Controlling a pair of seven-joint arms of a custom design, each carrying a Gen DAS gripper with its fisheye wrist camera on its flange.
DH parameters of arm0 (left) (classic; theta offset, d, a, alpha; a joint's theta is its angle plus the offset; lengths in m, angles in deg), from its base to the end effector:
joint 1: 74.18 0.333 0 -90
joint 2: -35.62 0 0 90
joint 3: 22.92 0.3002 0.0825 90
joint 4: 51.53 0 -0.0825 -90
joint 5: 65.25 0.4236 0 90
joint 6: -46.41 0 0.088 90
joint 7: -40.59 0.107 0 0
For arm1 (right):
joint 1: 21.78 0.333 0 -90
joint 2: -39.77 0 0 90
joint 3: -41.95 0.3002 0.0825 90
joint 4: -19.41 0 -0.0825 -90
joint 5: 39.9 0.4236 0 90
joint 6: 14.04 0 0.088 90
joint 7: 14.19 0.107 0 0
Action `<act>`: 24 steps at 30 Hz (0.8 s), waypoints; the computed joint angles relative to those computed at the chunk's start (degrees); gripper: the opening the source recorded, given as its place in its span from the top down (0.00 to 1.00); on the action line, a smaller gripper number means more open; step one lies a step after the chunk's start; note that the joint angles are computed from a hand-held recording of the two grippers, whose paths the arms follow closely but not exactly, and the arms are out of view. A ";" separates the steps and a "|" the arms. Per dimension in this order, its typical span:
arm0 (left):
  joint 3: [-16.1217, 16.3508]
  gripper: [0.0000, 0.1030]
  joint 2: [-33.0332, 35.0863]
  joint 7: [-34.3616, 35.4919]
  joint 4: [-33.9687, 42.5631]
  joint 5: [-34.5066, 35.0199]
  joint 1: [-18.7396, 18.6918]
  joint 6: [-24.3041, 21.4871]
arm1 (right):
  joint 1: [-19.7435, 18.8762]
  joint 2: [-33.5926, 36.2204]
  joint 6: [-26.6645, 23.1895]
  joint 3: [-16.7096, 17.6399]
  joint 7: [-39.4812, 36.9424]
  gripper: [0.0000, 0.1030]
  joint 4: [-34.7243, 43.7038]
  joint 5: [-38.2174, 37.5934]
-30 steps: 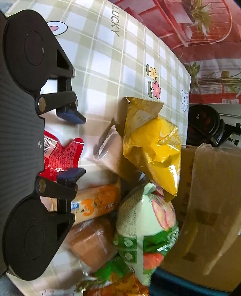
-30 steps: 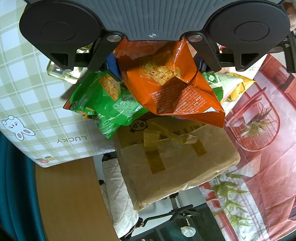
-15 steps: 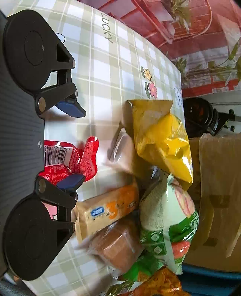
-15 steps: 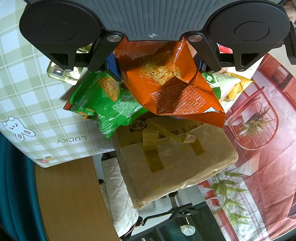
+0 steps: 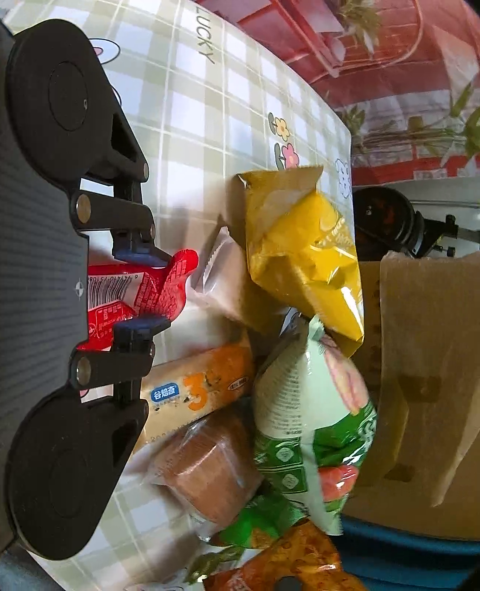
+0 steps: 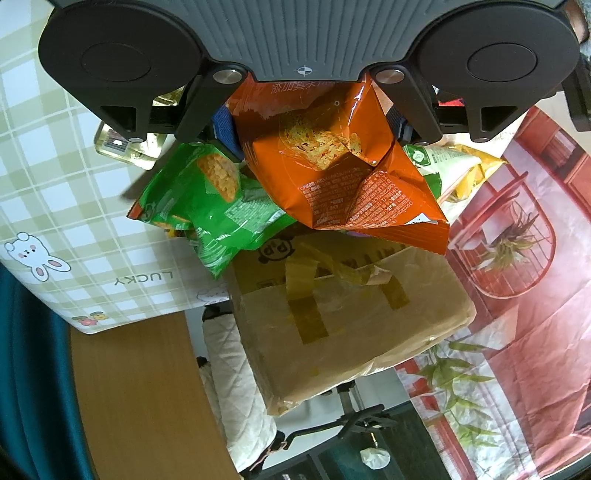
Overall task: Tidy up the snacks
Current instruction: 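Carry the red wrapper and orange bag over the box and release both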
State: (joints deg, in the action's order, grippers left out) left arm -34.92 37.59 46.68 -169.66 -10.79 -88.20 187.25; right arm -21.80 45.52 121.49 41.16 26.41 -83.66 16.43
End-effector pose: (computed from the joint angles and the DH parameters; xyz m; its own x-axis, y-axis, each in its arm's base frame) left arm 0.5578 -0.2721 0.4204 0.3491 -0.9371 0.0036 -0.6642 -0.2501 -0.7045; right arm 0.6683 0.0010 0.5140 0.4142 -0.8182 -0.3988 -0.7188 -0.0253 -0.6947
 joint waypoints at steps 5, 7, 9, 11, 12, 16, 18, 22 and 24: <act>-0.41 0.75 -1.96 -3.47 -1.14 1.24 -0.10 -1.66 | -0.14 -0.04 0.17 0.06 -0.93 0.31 0.35 1.25; -0.74 0.75 -3.19 -5.42 -1.89 2.00 0.08 -1.74 | -0.15 -0.27 0.16 0.08 -1.50 0.31 0.39 1.73; -1.20 0.75 -4.41 -6.72 -2.47 2.81 0.37 -2.24 | -0.15 -0.43 0.17 0.04 -2.21 0.31 0.50 2.29; -1.78 0.75 -5.38 -8.34 -2.82 3.91 0.64 -2.94 | -0.13 -0.67 0.33 0.00 -2.85 0.31 0.54 2.92; -1.98 0.75 -5.91 -8.96 -3.00 4.45 0.81 -3.13 | -0.10 -0.80 0.43 -0.04 -2.98 0.31 0.56 3.10; -2.99 0.75 -7.70 -10.78 -3.11 6.88 1.40 -4.58 | -0.07 -1.24 0.39 -0.26 -3.98 0.31 0.92 4.00; -3.46 0.75 -8.51 -11.31 -2.74 8.50 1.68 -5.46 | -0.09 -1.28 0.15 -0.36 -4.62 0.31 1.50 4.71; -3.78 0.75 -9.36 -10.07 -0.51 11.13 2.53 -5.97 | -0.31 -0.17 -0.54 -0.32 -5.27 0.31 4.45 6.64; -3.73 0.75 -9.06 -9.12 1.37 12.77 3.05 -5.71 | -0.47 0.80 -0.34 0.00 -6.21 0.31 6.78 7.90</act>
State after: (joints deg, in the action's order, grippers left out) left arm -38.64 28.53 37.56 -168.30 1.98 -85.15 181.55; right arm -22.27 46.32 121.15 41.16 20.21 -76.87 24.33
